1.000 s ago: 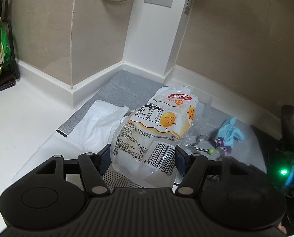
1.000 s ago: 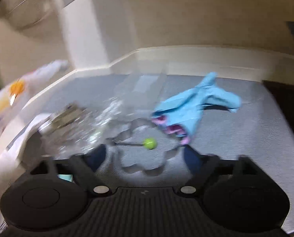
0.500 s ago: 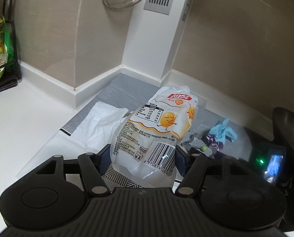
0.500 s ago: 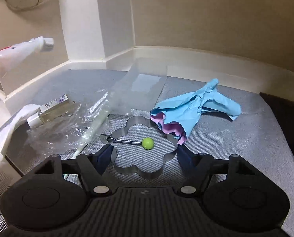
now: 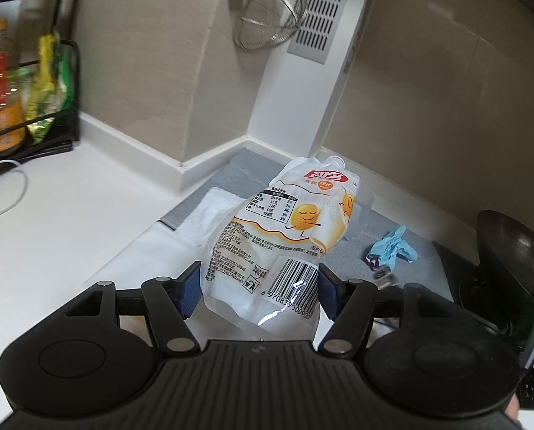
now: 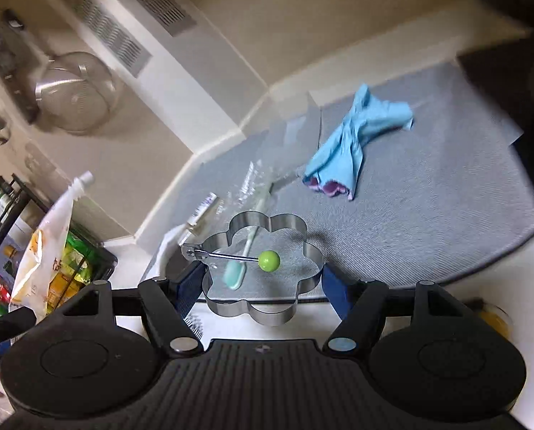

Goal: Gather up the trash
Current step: 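Lower the open right gripper around the flower-shaped metal egg ring and grasp it, then carry the snack pouch and egg ring down toward the blue bin with both grippers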

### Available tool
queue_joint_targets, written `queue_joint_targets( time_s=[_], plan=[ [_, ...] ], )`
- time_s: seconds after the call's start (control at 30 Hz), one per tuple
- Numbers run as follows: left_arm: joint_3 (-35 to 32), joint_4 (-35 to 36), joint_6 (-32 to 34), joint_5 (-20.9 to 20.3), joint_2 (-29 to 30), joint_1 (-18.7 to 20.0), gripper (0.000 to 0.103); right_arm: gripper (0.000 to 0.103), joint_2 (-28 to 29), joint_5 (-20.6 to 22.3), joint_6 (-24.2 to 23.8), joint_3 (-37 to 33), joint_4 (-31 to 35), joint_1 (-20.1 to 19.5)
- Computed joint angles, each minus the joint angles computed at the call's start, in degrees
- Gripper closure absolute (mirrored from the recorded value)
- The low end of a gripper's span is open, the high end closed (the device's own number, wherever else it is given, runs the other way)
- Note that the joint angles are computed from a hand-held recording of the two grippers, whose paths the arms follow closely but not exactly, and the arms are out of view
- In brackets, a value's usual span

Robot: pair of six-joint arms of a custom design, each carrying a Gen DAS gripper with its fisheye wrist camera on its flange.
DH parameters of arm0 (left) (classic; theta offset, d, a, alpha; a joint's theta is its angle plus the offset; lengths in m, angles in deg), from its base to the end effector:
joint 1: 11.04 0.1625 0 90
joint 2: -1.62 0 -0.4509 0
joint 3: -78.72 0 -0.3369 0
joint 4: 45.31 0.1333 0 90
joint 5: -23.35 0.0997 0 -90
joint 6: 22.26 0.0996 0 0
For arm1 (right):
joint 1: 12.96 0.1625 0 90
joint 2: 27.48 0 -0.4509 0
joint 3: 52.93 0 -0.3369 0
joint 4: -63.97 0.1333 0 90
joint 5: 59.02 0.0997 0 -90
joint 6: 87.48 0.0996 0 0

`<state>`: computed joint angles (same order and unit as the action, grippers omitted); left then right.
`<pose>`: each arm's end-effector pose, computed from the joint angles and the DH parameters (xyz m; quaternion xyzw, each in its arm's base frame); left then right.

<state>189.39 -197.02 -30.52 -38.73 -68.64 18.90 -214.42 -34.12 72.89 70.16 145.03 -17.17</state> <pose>-0.3727 -0.4223 0.3227 0.3765 0.8774 -0.2815 0.0955 0.2714 -0.2442 0.3028 -0.1571 -0.7332 0.6359 0.1827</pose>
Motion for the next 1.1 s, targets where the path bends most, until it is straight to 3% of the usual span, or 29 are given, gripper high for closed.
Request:
queue_joint_targets(
  time_s=[0.13,0.37,0.53,0.77,1.1],
  plan=[
    [3.6,1.7,-0.7,0.9,-5.8,-1.0,0.033,0.029,-5.1,4.4,4.0,-4.7,-1.1,3.3],
    [9.5,4.7,-2.6,1.4,-15.2,-3.3,0.033,0.029,-9.3,9.2,2.7,-7.3,1.9,10.3],
    [14.0,8.9,-2.8,1.4,-22.5,-5.9,0.033,0.029,-12.7,11.2,-2.1,-7.3,6.7,15.3],
    [19.3,18.2,-8.6,4.2,-32.6,-10.2,0.033,0.029,-17.8,15.5,-12.5,-3.8,16.9,20.9],
    [23.9,33.8,-17.8,7.0,-44.2,-14.6,0.033,0.029,-23.4,23.2,-21.1,0.0,29.5,23.7]
  ],
)
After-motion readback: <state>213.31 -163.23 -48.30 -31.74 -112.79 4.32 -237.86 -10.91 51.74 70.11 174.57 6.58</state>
